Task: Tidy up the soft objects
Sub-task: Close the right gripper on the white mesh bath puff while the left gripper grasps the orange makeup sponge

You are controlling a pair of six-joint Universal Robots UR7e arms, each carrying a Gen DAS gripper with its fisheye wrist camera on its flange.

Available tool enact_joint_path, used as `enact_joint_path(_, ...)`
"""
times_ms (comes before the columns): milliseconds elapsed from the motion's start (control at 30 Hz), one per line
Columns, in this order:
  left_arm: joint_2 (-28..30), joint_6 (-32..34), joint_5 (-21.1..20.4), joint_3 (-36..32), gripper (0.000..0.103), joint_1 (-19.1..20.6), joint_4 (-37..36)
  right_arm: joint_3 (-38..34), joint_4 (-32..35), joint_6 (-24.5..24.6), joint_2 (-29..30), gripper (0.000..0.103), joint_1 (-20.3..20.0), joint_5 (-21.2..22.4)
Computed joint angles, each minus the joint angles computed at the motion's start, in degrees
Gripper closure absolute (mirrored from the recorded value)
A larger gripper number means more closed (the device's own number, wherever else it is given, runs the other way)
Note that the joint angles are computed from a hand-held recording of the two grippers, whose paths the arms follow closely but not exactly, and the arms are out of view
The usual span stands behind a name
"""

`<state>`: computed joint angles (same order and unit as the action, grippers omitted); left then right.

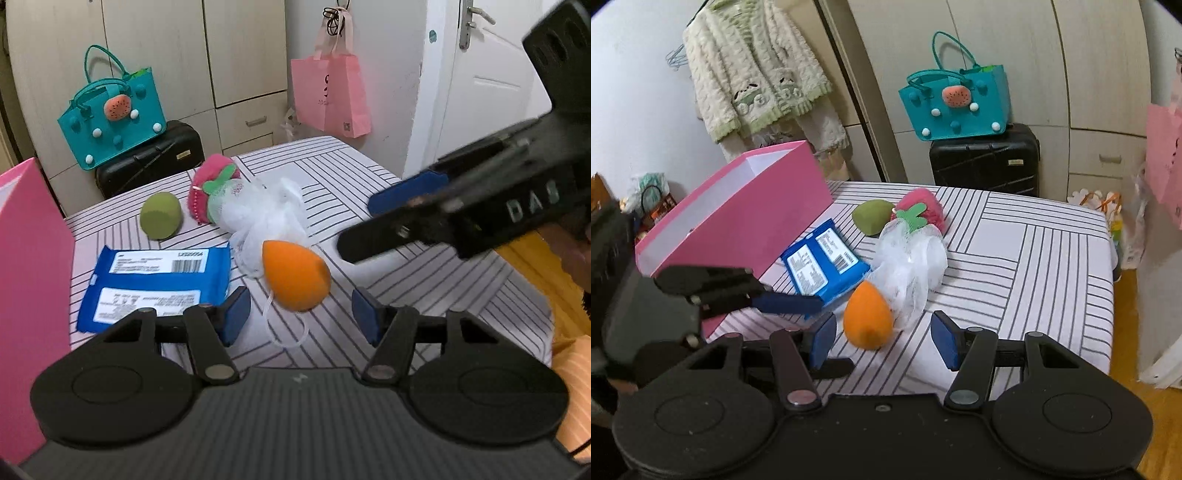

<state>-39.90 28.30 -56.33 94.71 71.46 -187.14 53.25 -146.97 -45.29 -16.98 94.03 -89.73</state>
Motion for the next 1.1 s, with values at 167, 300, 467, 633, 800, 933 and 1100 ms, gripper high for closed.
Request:
enact_joint_path(167,2.8,1.1,1.7,-2.6,0.059,-0.1,-0.7,-8.6,5.0,3.6,4.4,0.041,-0.1,1.9)
enact_joint_path(300,3.7,-1.7,1.1,-3.5,0.058,0.4,-1.5,-15.7,7.1,3.5,8.9,0.041,0.5,-0.1)
enact_joint_path(467,5.4,-2.0,1.0,-4.3,0.056,0.6,-4.7,-25.0,10.0,2.8,14.5,0.04,1.0,-2.5)
enact_joint_path(633,7.1,-1.0,0.9,-4.3,0.054,0.5,-8.9,-38.6,19.2,4.3,21.4,0.039,0.9,-3.0)
enact_joint_path(800,7.9,-1.9,0.7,-5.4,0.064,1.0,-9.7,-39.6,19.2,4.8,22.3,0.058,0.6,-2.7)
enact_joint_path(933,7.8,-1.2,0.4,-4.9,0.066,0.9,-10.0,-40.6,23.3,9.2,21.9,0.076,-0.3,0.5)
enact_joint_path(1100,4.7,-4.9,-3.3,-2.3,0.066,1.4,-5.9,-30.6,17.8,9.9,17.1,0.079,-0.5,0.5)
